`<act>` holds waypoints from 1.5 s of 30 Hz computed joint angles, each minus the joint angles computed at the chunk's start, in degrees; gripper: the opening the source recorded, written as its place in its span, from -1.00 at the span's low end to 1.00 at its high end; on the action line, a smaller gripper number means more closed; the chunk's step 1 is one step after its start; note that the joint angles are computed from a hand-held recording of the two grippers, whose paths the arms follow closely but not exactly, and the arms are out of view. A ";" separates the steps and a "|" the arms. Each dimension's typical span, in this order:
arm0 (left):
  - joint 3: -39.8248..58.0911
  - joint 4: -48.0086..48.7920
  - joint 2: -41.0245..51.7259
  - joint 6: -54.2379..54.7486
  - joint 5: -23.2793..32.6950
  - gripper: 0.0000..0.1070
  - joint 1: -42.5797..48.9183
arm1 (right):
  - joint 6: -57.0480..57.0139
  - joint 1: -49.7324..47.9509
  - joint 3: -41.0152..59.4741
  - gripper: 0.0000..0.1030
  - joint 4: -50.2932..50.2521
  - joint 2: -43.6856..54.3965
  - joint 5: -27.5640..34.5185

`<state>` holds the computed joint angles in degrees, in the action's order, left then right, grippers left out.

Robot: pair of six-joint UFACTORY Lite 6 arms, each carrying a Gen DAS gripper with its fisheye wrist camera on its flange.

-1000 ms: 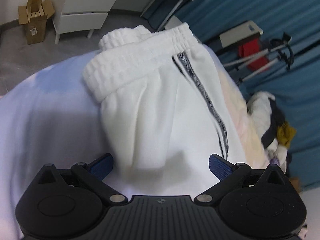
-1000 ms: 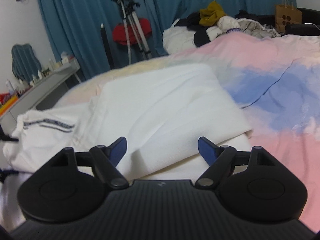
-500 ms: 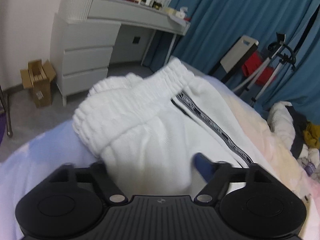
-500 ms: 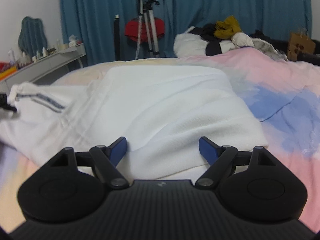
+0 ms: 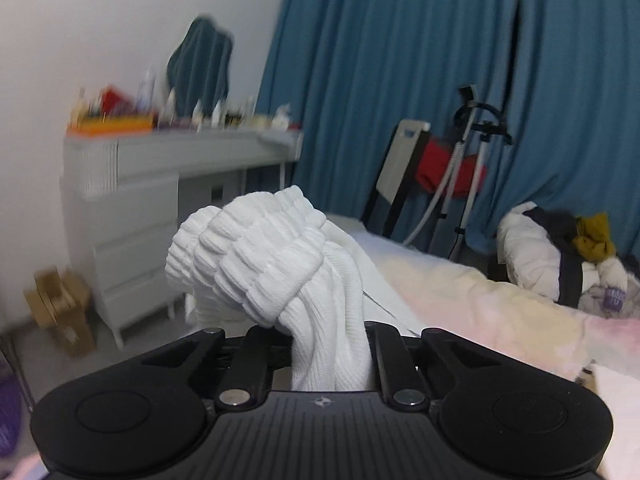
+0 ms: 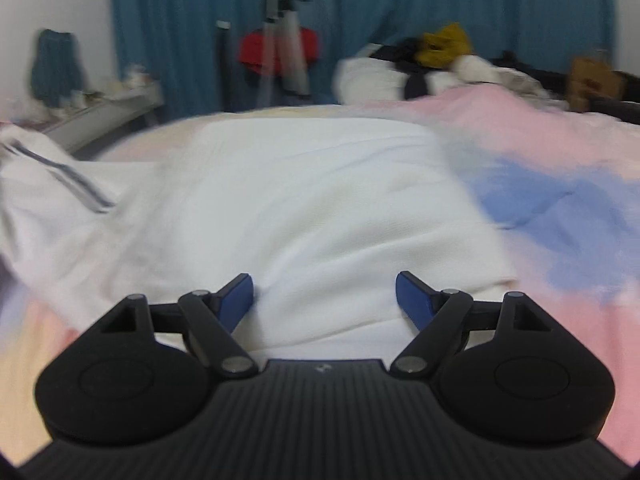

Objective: Fold clothes

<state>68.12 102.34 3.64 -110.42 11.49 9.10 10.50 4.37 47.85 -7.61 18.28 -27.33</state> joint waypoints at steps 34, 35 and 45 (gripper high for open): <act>2.55 -1.05 18.90 19.73 26.11 0.51 -59.52 | 83.40 -36.43 22.85 0.61 -70.17 12.67 -29.51; -2.67 0.66 14.47 19.60 24.51 0.52 -57.53 | 83.29 -35.07 23.76 0.61 -70.62 12.96 -28.76; -20.15 15.47 5.49 14.38 21.77 0.51 -49.87 | 67.80 -22.66 23.40 0.60 -60.04 13.69 -14.98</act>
